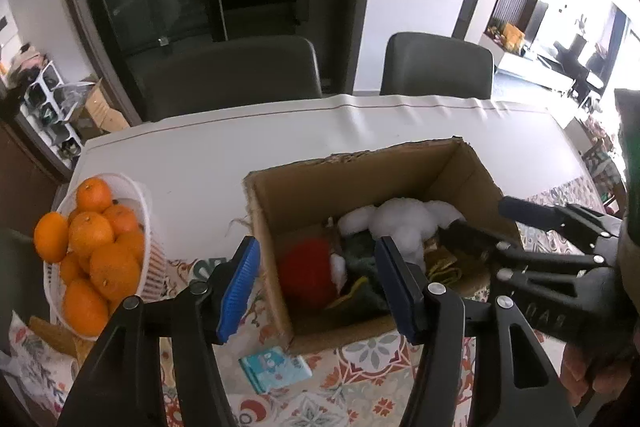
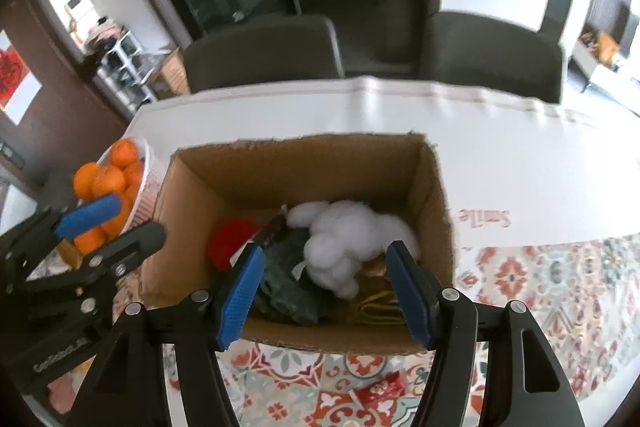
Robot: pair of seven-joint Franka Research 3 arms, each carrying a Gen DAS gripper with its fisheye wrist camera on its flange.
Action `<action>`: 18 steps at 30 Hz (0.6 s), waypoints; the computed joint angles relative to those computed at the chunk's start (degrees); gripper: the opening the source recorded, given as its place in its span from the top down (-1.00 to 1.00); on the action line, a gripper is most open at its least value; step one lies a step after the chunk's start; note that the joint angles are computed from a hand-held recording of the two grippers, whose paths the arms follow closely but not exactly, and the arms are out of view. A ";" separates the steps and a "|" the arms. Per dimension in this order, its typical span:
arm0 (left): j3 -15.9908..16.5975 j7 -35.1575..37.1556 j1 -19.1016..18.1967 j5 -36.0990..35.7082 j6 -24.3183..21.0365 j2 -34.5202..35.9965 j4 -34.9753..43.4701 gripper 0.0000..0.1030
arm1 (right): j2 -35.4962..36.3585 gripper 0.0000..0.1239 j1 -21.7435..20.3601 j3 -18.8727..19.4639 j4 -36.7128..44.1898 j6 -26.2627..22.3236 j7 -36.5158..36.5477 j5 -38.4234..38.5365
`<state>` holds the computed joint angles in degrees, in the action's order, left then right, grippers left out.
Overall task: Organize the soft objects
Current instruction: 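Reach the left tool to the blue tissue pack while the right tool reaches the red packet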
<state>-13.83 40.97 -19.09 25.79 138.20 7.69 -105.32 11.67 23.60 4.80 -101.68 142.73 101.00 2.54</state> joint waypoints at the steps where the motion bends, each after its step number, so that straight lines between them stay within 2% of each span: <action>1: 0.11 -0.96 -0.06 0.54 0.14 -1.12 -1.16 -0.16 | -0.69 -0.05 0.60 -0.40 -0.67 0.67 2.05 -1.61; 4: -0.03 -3.11 0.06 1.63 0.88 -3.68 -3.94 -0.20 | -4.30 -0.05 1.72 -0.77 -5.03 4.99 8.39 -5.80; 8: -0.68 -7.93 0.20 3.75 1.17 -7.22 -7.52 -0.25 | -7.93 -0.08 1.90 -0.45 -9.27 8.23 17.16 -12.40; 10: -1.22 -10.21 0.19 5.63 0.33 -8.48 -8.63 -0.27 | -10.05 -0.12 1.64 -0.08 -11.54 9.05 22.78 -17.58; 12: -1.94 -13.54 0.10 8.54 0.11 -10.35 -10.77 -0.39 | -12.22 -0.15 0.86 0.72 -13.92 9.38 28.80 -22.77; 16: -3.38 -19.75 0.02 11.94 -0.53 -13.36 -14.96 -0.40 | -16.26 -0.26 -1.37 3.55 -18.53 9.19 41.17 -35.07; 18: -4.23 -23.50 -0.02 13.63 -1.47 -14.44 -16.83 -0.45 | -17.88 -0.27 -2.38 4.75 -20.80 9.11 45.56 -37.11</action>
